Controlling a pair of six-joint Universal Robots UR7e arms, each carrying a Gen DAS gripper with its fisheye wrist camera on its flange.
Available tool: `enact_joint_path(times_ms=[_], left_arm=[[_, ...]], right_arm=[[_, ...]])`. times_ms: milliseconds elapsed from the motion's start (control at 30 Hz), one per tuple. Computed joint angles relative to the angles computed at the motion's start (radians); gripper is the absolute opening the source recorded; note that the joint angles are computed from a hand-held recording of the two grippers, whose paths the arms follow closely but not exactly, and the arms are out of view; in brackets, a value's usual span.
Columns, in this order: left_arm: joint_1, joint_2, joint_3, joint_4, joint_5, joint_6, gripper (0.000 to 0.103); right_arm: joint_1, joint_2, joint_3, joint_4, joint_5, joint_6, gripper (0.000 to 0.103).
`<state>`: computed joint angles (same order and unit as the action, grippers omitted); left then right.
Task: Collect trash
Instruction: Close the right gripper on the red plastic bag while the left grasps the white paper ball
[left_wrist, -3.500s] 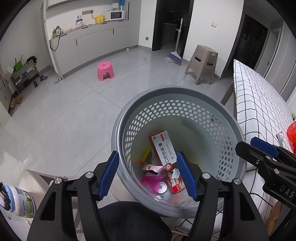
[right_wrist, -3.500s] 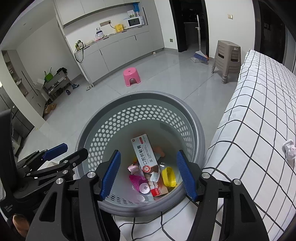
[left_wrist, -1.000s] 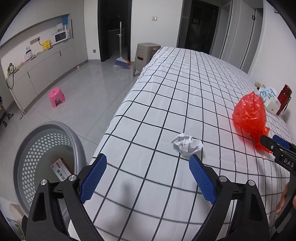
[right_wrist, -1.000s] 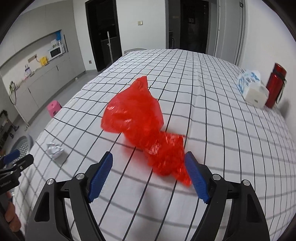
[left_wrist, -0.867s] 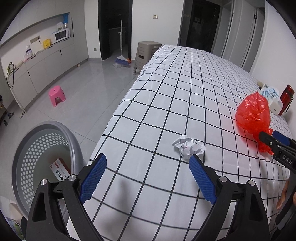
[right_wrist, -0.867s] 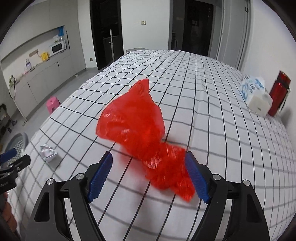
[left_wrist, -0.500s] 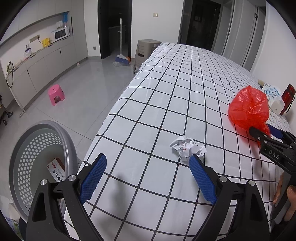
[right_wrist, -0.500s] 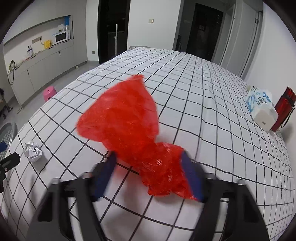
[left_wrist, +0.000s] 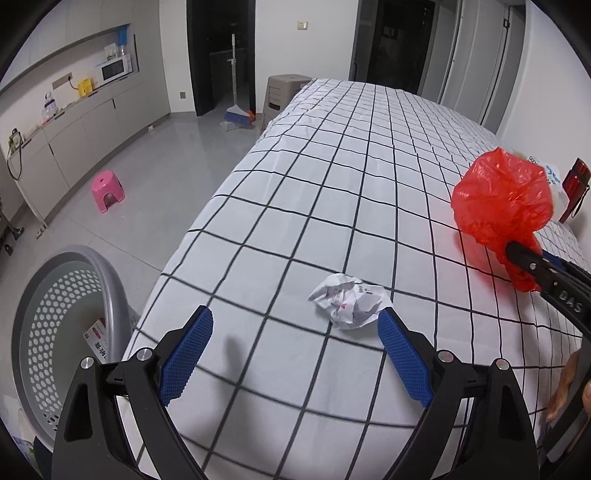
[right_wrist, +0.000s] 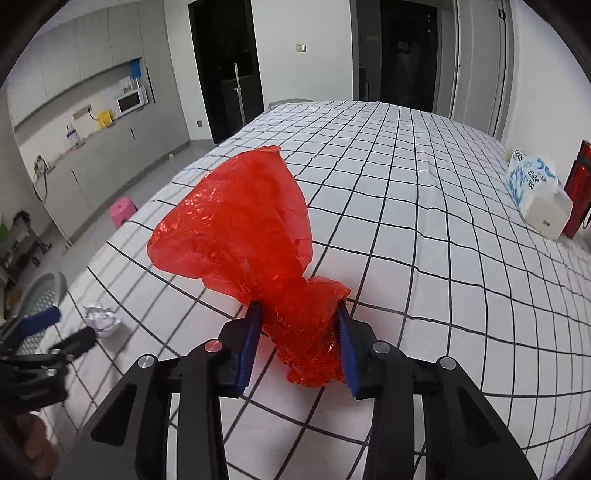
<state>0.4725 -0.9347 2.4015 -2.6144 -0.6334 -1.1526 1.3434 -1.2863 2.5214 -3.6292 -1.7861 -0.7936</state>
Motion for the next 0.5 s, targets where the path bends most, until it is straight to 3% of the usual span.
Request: enact_joint_path(times_ms=[233,300,500], left_arm=[[0.029,0.047,-0.044,-0.032,0.0,0.059,0.085],[0.036,0.055,-0.051,-0.056,-0.006,0.08,0.076],[0.047,0.062,-0.046,-0.121,-0.034,0.135,0.034]], right_arm=[[-0.003,-0.022,0.004,0.025,0.019,0.016,0.037],[-0.004,-0.023,0.004,0.026,0.02,0.017,0.037],[-0.006,-0.021,0.004,0.025,0.021,0.018,0.037]])
